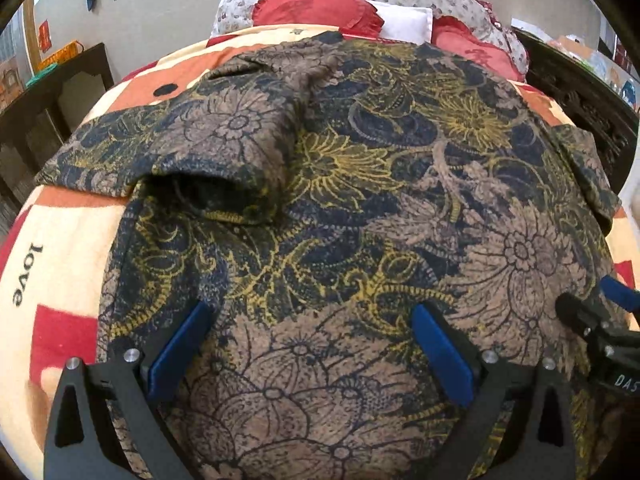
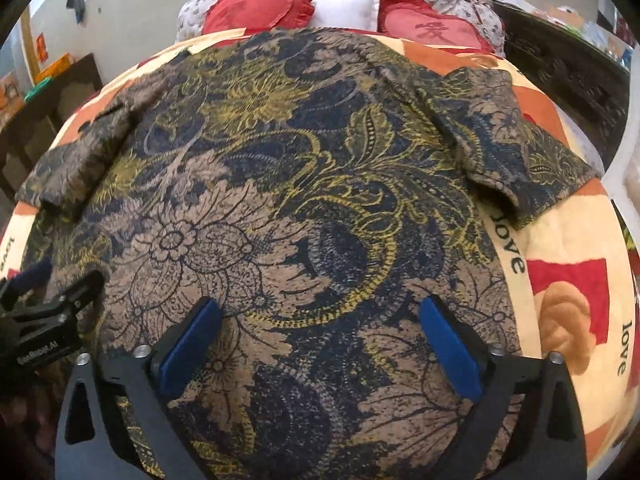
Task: Fold small clothes
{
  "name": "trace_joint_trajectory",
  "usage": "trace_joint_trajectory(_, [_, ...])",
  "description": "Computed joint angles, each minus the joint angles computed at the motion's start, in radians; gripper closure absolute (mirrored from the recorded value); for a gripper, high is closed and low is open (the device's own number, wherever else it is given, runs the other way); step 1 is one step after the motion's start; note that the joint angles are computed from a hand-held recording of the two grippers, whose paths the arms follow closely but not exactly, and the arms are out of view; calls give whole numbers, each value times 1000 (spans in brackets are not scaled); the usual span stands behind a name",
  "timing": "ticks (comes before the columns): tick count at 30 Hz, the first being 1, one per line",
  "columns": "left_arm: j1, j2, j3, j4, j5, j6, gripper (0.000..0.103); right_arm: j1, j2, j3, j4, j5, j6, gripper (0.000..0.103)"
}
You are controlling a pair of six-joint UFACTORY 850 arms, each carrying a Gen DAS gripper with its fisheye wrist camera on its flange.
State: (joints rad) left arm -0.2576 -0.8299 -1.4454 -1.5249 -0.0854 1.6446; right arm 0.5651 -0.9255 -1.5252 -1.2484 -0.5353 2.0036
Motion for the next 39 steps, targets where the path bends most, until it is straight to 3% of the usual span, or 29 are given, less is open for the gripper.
trace_joint_trajectory(10, [19, 5, 15, -135, -59, 149, 0, 4, -15, -20, 12, -27, -39, 0])
trace_joint_trajectory(17, [15, 4, 15, -188, -51, 195, 0, 7, -13, -12, -7, -29, -15, 0])
trace_joint_trajectory(29, [6, -3, -2, 12, -23, 1, 0, 11, -21, -23, 9, -46, -33, 0])
trace_joint_trajectory(33, [1, -12, -23, 276, -19, -260, 0, 5, -17, -19, 9, -27, -30, 0])
trace_joint_trajectory(39, [2, -9, -20, 227, -21, -216, 0, -1, -8, -5, -20, -8, 5, 0])
